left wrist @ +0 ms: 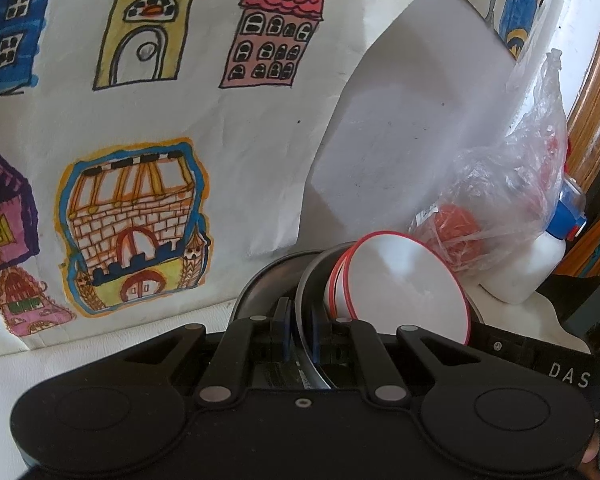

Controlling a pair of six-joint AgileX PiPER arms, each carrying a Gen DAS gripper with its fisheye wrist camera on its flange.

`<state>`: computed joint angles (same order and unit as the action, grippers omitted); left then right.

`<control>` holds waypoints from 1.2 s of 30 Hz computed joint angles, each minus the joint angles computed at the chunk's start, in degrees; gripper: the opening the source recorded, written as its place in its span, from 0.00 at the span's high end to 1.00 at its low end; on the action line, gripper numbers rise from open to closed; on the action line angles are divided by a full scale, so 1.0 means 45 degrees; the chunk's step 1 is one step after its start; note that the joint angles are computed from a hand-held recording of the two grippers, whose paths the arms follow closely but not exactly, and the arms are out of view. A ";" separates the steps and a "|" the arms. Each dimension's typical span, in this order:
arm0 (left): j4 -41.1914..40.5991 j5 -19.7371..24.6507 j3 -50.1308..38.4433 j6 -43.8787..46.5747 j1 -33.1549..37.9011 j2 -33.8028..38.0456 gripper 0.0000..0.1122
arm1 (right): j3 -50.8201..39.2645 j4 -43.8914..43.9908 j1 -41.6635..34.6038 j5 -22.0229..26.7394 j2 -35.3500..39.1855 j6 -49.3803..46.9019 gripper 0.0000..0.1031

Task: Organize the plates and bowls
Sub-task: 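Lower the bowl stack onto the steel plate beside the water bottle with both grippers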

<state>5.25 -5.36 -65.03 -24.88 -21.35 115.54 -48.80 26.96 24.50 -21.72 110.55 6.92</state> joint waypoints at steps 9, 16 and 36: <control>0.2965 -0.0148 0.0102 -0.2929 0.0182 -0.0051 0.93 | -0.0028 0.0300 0.0078 -0.0084 0.0045 -0.0223 0.86; 0.3503 -0.0385 0.0314 -0.3480 0.0256 -0.0137 0.92 | -0.0027 0.0480 0.0149 -0.0148 0.0060 -0.0366 0.85; 0.8091 -0.0135 0.0510 -0.8120 0.0603 -0.0546 0.81 | 0.0121 0.0985 0.0198 -0.0416 -0.0007 -0.0773 0.75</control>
